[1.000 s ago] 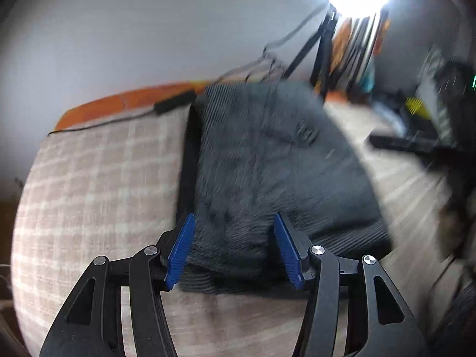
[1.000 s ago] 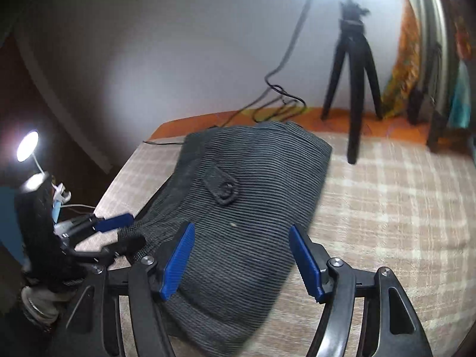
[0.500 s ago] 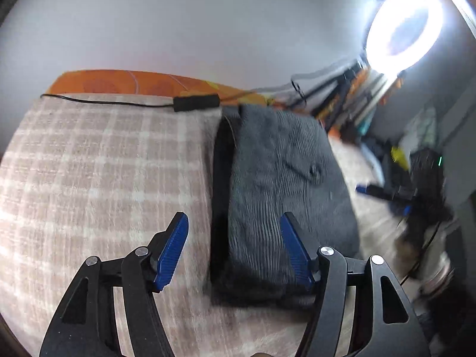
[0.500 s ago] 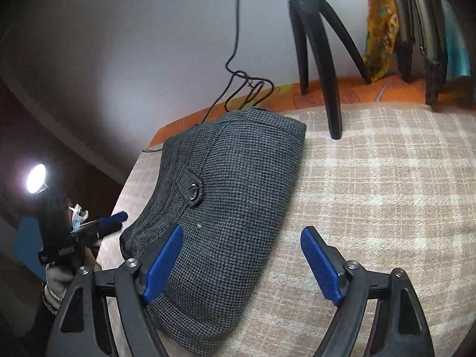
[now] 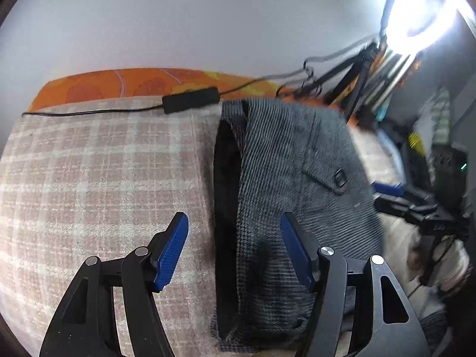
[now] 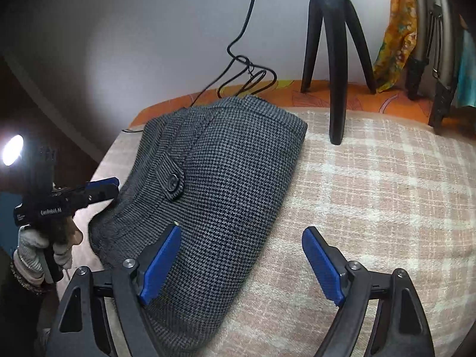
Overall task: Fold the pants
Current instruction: 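Grasp the folded shorts edge with the left tool while the right tool grips beside it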
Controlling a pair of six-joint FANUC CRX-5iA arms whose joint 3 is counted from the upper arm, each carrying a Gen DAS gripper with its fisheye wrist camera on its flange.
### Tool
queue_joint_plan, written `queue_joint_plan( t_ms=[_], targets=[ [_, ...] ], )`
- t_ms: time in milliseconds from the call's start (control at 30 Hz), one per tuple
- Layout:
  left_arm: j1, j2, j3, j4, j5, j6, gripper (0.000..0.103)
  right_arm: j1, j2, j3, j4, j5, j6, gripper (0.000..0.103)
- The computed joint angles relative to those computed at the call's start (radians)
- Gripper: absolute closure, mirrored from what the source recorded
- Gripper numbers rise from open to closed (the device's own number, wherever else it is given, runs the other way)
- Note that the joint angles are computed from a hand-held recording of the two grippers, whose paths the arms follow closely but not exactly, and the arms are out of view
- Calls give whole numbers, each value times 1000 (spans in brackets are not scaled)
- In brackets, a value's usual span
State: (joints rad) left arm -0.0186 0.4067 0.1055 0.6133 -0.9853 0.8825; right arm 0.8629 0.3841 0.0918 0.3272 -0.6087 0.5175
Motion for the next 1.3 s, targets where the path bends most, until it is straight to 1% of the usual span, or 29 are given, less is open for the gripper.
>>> queue_joint_plan(
  t_ms=[67,100,133,167,200,267,333,433,500,567,600,667,733,767,800,900,933,967,1033,1067,1100,1133,1167,1200,1233,1267,1300],
  targets=[
    [-9,2,7,-44,2,8,39,6,17,8,35,-18,-8,17],
    [-11,2,7,-52,4,10,39,8,24,3,75,-15,-29,16],
    [-12,2,6,-52,5,9,39,11,27,-10,121,-5,-55,11],
    [-11,3,6,-47,5,7,39,9,26,-18,130,14,-54,3],
    [-10,4,8,-41,5,7,39,7,27,-13,110,23,-28,0],
    [-5,15,19,-23,-4,3,39,3,43,31,47,-8,44,0],
    [0,30,34,-7,-20,1,39,3,57,61,38,-41,77,0],
    [6,69,72,32,-69,-2,39,-6,63,88,-2,-53,119,1],
    [9,99,100,55,-107,10,39,-22,56,99,-69,-42,157,1],
    [14,136,128,86,-144,37,39,-48,47,106,-168,-15,214,2],
    [18,145,129,105,-153,37,39,-66,51,125,-246,-16,266,3],
    [25,155,123,145,-160,17,39,-91,63,152,-333,-27,324,17],
    [30,161,115,177,-166,-6,39,-113,74,170,-410,-31,380,20],
    [31,161,110,189,-165,-17,39,-123,72,165,-447,-15,406,20],
    [36,160,106,195,-167,-32,39,-127,61,143,-460,24,420,20],
    [29,161,106,201,-162,-53,41,-142,49,128,-520,60,469,21],
    [25,164,108,205,-163,-54,41,-146,49,135,-551,66,494,28],
    [22,167,110,210,-162,-56,42,-153,54,151,-593,57,528,30],
    [13,178,119,216,-169,-55,51,-151,59,157,-597,65,536,30],
    [4,181,118,222,-163,-59,54,-149,71,172,-595,66,533,30],
    [-1,178,112,225,-151,-71,59,-141,83,184,-583,70,519,30],
    [-5,176,108,226,-144,-83,62,-139,84,182,-576,78,511,32],
    [-8,174,104,228,-135,-87,64,-135,78,172,-558,83,491,38],
    [-9,170,95,238,-127,-93,67,-133,78,169,-545,86,477,40],
    [-8,167,88,246,-121,-101,69,-131,76,165,-538,88,467,47],
    [-8,160,77,252,-112,-112,71,-128,71,156,-526,92,453,57],
    [-10,149,66,252,-97,-126,73,-127,67,149,-521,98,447,60]
  ],
)
